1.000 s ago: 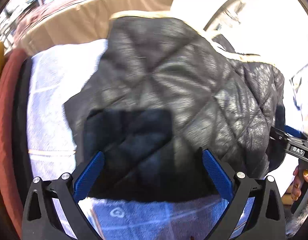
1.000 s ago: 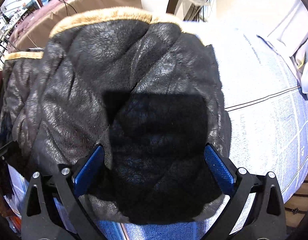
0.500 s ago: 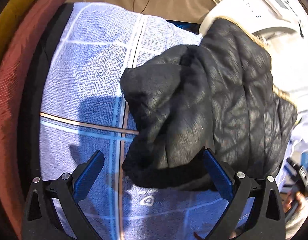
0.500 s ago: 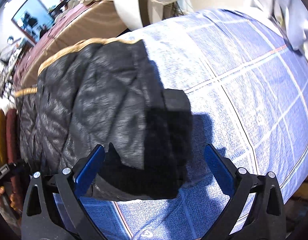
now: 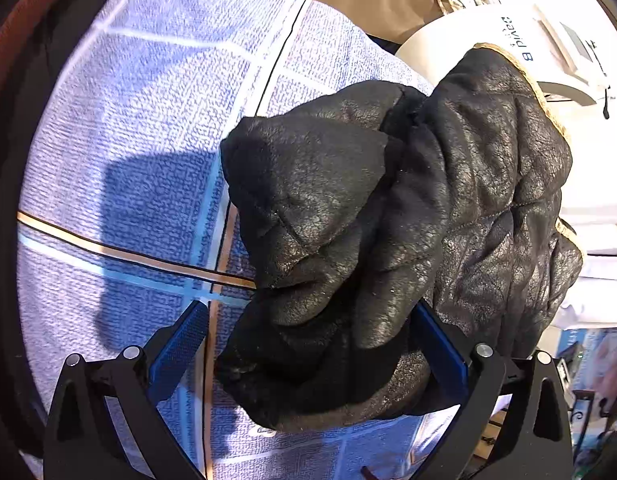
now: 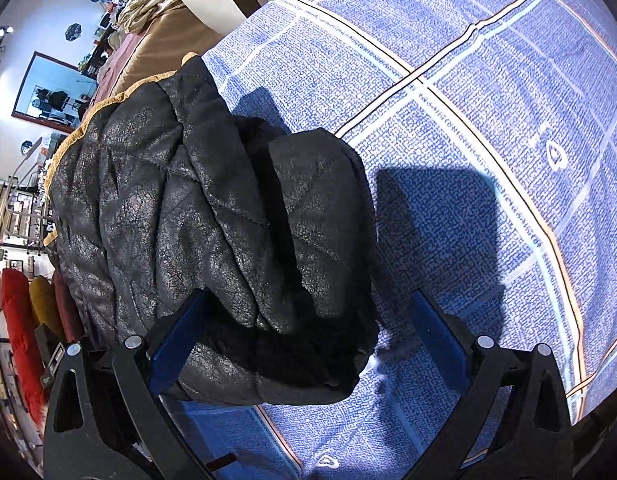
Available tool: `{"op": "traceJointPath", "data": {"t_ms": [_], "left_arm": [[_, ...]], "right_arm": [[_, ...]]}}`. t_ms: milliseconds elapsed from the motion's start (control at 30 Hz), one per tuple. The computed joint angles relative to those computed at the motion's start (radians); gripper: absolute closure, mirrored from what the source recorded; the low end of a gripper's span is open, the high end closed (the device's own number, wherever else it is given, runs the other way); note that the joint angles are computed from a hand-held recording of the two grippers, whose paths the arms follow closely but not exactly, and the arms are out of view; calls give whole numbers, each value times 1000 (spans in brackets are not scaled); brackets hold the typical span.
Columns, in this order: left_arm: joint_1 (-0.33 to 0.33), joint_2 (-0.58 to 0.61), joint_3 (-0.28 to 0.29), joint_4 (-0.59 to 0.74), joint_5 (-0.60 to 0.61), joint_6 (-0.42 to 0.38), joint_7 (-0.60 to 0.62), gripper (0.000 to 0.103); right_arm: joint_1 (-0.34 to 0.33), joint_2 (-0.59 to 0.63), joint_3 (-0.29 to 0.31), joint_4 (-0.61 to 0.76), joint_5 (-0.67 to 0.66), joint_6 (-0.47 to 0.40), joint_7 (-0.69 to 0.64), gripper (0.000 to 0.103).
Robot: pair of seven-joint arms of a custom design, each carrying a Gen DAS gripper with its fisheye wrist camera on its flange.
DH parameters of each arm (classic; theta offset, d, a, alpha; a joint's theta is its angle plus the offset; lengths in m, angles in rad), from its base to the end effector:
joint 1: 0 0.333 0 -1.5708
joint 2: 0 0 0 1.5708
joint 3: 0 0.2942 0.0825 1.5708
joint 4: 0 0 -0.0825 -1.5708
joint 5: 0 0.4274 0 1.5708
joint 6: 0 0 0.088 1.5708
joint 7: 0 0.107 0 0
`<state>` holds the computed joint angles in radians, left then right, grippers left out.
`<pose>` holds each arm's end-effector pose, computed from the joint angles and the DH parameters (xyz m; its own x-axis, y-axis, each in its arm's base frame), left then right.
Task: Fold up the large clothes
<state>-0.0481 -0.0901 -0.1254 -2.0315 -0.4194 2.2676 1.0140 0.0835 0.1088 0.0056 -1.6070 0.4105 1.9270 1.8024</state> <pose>0.5914 -0.1156 0.4839 0.4957 -0.7388 0.4565 -0.8198 -0.5716 -0.0349 0.6530 0.0861 0.5559 -0.2020 -0.8817 -0.4264 -0.9614 0.2615 -0.0853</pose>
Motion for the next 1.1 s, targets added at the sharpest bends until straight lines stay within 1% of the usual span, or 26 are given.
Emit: {"op": "traceJointPath", "data": {"t_ms": [100, 233, 333, 467, 533, 733, 800, 900, 1033, 1100], "left_arm": [[1, 20, 5, 19, -25, 1, 50, 5], [9, 67, 14, 37, -93, 34, 177, 5], [24, 132, 16, 85, -131, 19, 234, 5], [30, 198, 7, 169, -83, 8, 230, 5], [32, 207, 6, 191, -53, -8, 216, 5], [59, 172, 10, 140, -123, 5, 265, 7], [58, 161, 10, 130, -110, 2, 259, 7], [59, 181, 15, 157, -70, -24, 228, 6], [58, 216, 14, 196, -39, -41, 195, 5], [60, 225, 14, 204, -33, -44, 181, 5]], "right_arm": [[-4, -2, -1, -17, 26, -2, 19, 5], [-5, 3, -2, -7, 18, -14, 19, 5], [-6, -2, -2, -11, 12, -25, 19, 5], [-4, 11, -1, 9, 8, -33, 20, 5], [-6, 14, 0, 10, 19, -32, 18, 5], [-27, 1, -7, -28, 108, 2, 0, 5], [-33, 5, -11, -33, 127, 14, -6, 5], [-48, 35, -11, -21, 178, 13, -31, 5], [-65, 82, 1, -3, 237, 11, -76, 5], [-78, 96, 8, -13, 290, 18, -93, 5]]}}
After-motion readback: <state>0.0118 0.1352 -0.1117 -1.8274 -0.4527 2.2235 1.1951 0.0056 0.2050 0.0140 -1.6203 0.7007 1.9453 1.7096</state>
